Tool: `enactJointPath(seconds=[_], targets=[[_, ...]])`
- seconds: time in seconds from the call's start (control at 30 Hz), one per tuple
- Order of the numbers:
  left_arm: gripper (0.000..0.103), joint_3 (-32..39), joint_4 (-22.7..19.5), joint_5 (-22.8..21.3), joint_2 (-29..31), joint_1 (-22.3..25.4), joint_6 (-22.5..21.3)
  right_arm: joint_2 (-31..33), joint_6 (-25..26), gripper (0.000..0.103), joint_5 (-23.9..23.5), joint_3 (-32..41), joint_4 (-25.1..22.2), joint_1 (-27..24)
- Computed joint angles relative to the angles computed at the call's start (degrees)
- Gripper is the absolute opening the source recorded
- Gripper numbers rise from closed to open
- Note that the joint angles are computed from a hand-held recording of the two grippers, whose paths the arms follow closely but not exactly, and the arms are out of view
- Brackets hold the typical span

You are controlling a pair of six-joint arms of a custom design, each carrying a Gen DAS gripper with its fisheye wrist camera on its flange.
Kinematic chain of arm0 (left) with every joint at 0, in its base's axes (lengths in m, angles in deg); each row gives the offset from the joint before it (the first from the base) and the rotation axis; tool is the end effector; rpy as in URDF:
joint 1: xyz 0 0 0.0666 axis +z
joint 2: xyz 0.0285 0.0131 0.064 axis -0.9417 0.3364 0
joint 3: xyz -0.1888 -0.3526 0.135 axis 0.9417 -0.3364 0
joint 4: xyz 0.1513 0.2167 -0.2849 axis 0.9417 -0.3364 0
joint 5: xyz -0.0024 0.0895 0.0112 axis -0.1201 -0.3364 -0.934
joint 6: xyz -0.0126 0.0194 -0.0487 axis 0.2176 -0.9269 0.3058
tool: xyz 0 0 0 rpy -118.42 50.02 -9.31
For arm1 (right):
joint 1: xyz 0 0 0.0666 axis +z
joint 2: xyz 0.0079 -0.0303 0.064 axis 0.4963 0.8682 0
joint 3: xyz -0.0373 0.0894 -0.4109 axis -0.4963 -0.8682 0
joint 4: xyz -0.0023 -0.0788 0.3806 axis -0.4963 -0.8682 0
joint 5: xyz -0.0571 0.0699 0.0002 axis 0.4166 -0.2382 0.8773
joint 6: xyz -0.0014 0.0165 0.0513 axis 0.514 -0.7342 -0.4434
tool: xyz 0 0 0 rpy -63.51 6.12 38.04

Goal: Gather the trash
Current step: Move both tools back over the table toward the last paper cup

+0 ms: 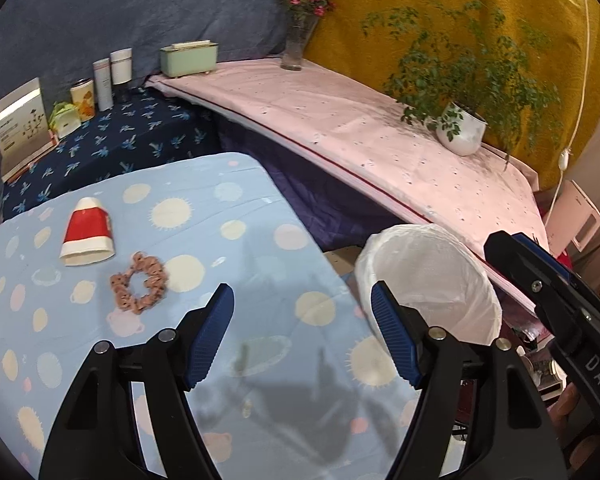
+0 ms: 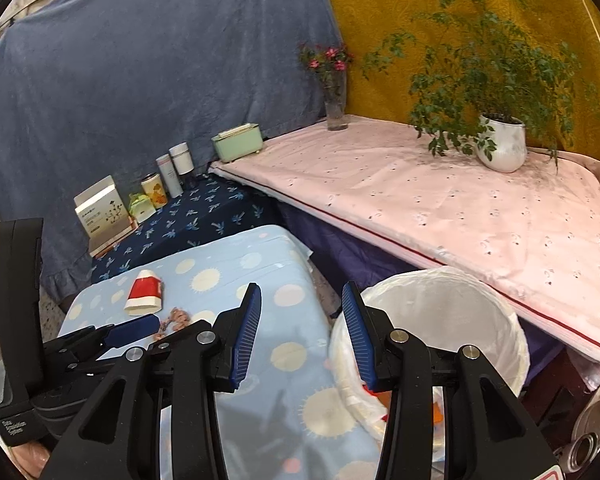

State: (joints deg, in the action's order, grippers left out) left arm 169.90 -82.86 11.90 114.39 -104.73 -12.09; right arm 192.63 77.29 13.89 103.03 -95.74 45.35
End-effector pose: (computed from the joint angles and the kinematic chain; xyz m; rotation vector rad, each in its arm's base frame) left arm 0.6326 -0.4193 0.4035 -0.1747 2.3543 -0.1873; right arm 0.6323 0.1815 0.4190 -0.2365 2.1710 0.3949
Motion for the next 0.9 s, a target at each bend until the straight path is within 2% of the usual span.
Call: enactJointPath(seconds=[0.47,0.9], targets=[[0.071,-18.4,6.2,-1.7,-9.9,3.9,5.8,2.8,1.7,0.042,0.0,2.9,-3.3,5.8],[0.087,-32.0,10.2,-2.6,-16.4,9.0,11.1,9.2,3.0,0.042,-0.2,9.1,-8.5,10.9]])
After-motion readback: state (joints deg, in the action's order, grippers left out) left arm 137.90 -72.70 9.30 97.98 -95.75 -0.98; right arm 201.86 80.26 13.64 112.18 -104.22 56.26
